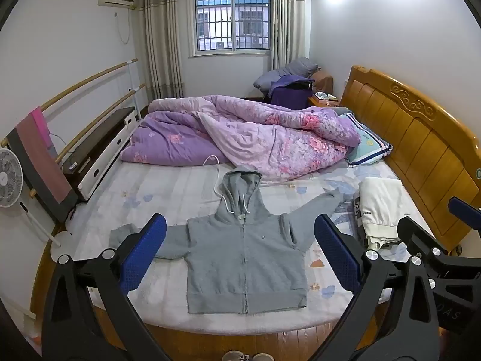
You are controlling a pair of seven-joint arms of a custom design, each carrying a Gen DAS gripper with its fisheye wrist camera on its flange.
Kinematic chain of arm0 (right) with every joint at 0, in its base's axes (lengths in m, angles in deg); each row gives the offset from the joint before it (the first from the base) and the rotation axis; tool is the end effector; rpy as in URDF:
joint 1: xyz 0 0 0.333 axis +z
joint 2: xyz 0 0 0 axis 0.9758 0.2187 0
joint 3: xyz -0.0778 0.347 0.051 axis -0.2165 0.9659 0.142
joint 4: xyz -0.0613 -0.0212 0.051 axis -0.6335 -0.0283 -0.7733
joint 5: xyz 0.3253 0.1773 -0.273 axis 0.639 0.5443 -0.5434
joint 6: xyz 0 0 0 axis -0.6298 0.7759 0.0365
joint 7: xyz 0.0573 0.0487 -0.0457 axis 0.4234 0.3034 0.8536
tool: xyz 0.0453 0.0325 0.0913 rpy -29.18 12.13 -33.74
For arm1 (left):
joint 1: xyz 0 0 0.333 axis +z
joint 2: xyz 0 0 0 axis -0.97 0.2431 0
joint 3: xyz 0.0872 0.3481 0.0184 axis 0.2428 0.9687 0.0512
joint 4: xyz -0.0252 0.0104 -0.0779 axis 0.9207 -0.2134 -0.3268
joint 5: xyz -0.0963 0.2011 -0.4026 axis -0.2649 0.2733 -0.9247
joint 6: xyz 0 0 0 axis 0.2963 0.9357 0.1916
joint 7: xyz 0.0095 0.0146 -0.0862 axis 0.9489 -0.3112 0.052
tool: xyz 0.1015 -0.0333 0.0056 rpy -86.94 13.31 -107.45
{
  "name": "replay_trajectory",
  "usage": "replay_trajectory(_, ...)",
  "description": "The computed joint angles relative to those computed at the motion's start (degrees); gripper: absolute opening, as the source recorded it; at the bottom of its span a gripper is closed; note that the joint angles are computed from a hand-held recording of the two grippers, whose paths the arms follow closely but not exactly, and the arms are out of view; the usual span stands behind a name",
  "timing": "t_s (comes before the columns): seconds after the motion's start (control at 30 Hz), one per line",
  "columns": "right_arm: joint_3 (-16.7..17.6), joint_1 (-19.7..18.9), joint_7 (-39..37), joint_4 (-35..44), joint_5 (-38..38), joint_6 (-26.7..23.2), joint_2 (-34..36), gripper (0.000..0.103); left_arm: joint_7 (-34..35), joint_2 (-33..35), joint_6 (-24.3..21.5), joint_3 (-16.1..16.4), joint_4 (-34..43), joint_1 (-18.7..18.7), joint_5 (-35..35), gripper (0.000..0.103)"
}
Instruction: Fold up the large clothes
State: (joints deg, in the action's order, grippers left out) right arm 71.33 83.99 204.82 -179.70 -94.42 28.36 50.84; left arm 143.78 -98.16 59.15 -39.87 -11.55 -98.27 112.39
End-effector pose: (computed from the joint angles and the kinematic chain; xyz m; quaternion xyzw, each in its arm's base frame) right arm 0.3907 0.2444 0.8311 -0.5582 0.7080 -0.3477 0.2573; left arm 0.4202 -0.4167 0.8303 -0.5390 0.7245 -0.3382 0.2648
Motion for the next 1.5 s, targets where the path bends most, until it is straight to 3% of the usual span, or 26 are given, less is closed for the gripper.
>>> replay_trajectory(1.5,-0.1,0.3,-0.1,0.7,-0.7,-0.7,0.5,0.096,-0.2,1.9,-0.1,-0.1,2.6,0.0,1.5,0.098)
